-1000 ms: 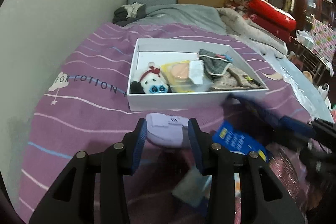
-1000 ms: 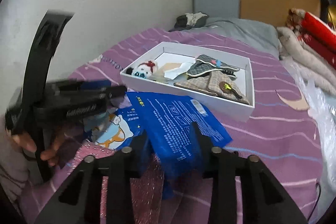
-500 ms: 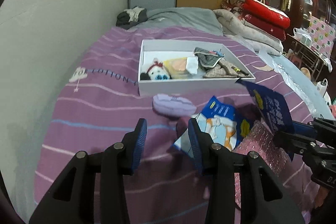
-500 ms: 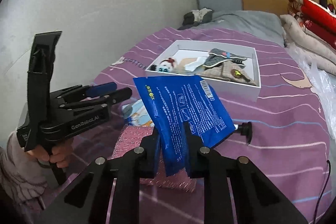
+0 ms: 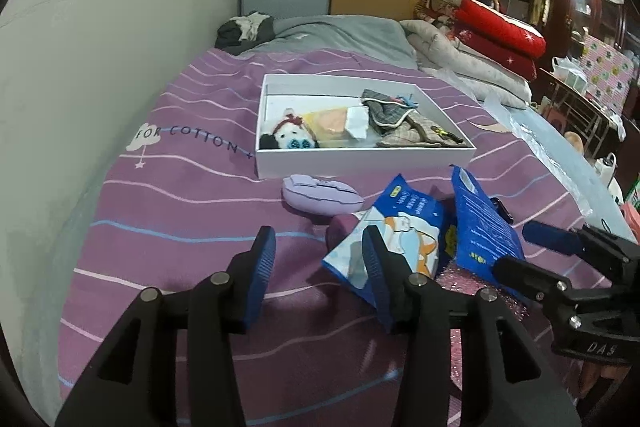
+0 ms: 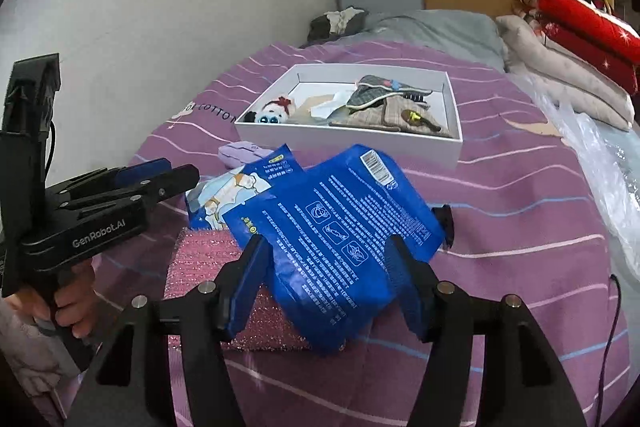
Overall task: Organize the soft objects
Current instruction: 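Grasp the pink glitter sponge with the left gripper while the right gripper holds the blue package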
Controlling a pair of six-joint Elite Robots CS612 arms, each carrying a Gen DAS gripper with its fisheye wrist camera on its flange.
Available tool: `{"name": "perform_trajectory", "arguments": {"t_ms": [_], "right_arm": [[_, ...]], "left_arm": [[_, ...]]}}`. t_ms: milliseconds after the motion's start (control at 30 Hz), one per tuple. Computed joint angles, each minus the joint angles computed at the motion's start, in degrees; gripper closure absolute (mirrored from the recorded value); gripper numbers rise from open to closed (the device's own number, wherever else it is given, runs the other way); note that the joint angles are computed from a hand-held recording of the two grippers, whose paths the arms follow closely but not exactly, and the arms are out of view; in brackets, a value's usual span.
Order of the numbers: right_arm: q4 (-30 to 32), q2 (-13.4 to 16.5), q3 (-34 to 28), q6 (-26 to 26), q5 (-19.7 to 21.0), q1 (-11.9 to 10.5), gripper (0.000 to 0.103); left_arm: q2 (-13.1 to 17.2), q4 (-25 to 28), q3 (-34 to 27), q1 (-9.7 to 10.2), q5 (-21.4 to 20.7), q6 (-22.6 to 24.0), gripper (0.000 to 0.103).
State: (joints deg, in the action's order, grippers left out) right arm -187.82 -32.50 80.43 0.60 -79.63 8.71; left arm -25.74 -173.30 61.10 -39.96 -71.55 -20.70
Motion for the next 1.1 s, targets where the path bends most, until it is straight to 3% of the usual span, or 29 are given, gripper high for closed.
{"name": "perform_trajectory", "arguments": {"t_ms": [133,233,300,367,500,567,600,633,667,733,933,1100], "right_arm": [[0.61,-0.15,0.03,-1.87,-1.03,0.11,0.023],[2.31,0.1,-0.4,-9.89,-2.98,1.38,0.022],[3.27,0.63,-1.29,-12.35,-5.1,2.14,0.021],[4.22,0.93,-1.99,-11.41,-5.38,2.05,0.021],[3.8,1.3,-2.43,-4.63,-2.96,0.56,0.023],[3.5,1.46,-2.43,-0.68,-0.83,-0.45,0.035],[3.29,1.46,-2.3,0.3,-0.01,-0.71,0.05],[2.9,1.46,-2.16,1.42,0.94,-1.05,0.061],[2.28,1.44,-1.93,2.42,1.03,-1.24,0.065],[1.56,1.25,-1.57,3.24,-0.23,-1.16,0.087],[-2.1,0.94,-0.21,6.77,-0.2,-1.8,0.098],[-5.0,0.67,0.77,6.62,-0.53,-1.78,0.099]], "left_arm": [[0.21,0.75,-0.37,-0.07,-0.42,0.63,0.054],[0.55,2.7,-1.07,0.19,-1.59,-0.26,0.054],[0.66,3.74,-1.34,0.42,-2.39,-1.08,0.054],[0.65,3.87,-1.32,0.5,-2.69,-1.5,0.054],[0.81,4.3,-1.54,0.49,-2.99,-1.31,0.054],[0.93,4.66,-1.78,0.45,-3.1,-1.04,0.054],[0.95,4.73,-1.84,0.41,-3.08,-0.86,0.054],[0.97,4.72,-1.88,0.38,-2.98,-0.76,0.054],[0.96,4.65,-1.86,0.35,-2.83,-0.66,0.054],[0.94,4.47,-1.81,0.35,-2.85,-0.48,0.054],[0.66,2.35,-1.2,0.41,-4.34,0.21,0.054],[0.03,-3.58,0.05,0.59,-10.64,1.62,0.05]]}}
